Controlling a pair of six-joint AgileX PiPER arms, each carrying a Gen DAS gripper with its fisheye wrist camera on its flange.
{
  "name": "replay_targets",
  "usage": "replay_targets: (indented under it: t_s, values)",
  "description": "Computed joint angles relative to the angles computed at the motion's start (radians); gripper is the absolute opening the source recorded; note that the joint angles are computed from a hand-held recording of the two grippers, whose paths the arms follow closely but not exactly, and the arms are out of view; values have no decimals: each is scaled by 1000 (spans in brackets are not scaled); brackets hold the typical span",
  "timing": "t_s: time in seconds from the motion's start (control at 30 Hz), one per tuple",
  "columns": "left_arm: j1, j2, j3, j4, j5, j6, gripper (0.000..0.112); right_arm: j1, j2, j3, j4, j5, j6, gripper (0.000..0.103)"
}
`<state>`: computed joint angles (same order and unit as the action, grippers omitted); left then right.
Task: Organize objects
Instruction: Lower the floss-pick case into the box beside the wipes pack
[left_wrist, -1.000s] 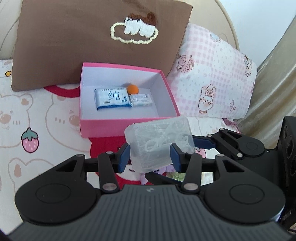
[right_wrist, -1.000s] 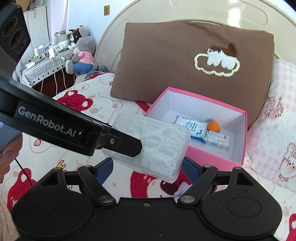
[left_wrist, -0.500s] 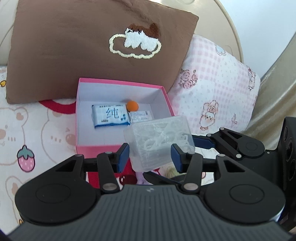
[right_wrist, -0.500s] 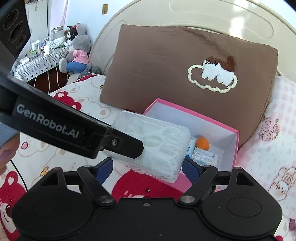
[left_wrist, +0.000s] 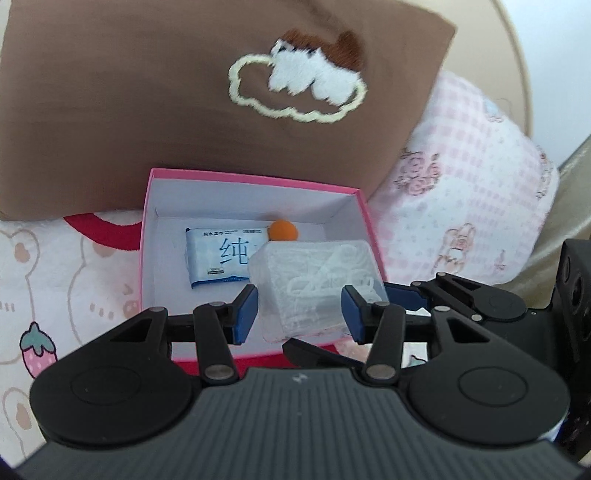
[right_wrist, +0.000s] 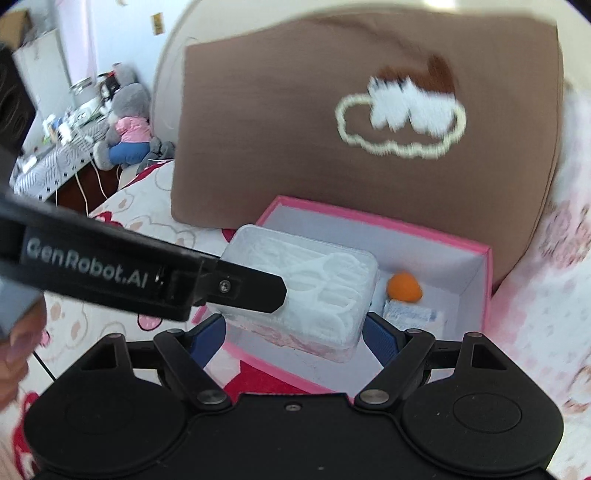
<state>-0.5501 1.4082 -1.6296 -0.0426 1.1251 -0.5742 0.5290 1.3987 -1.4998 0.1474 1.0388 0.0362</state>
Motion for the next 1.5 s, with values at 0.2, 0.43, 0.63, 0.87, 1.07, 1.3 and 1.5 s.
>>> replay_targets:
  t_s: [0.2,0.43,0.63,0.87,1.07,1.3,1.5]
  values:
    - [43,91,17,-29,-36,37,47,-74,98,21,104,-36,-53,85]
    - [74,150,62,-58,-84,73,47,-75,183,38,105,-74,-70,85]
    - [92,187,108,-81,-128,97,47,-74,241,50,101,-94,-81,85]
    - [108,230,153,-120,-184,127,47,-94,308,34,109,-80,-112,85]
    - [125,258,162,-143,-202,123,46,-107,366,-8,127,-50,-112,85]
    - [146,270,175,-169,-212,112,46,-89,409,-62,91,-16,-85,85]
    - [165,269,184,-193,-204,116,45,-70,440,-109,60,20,-70,85]
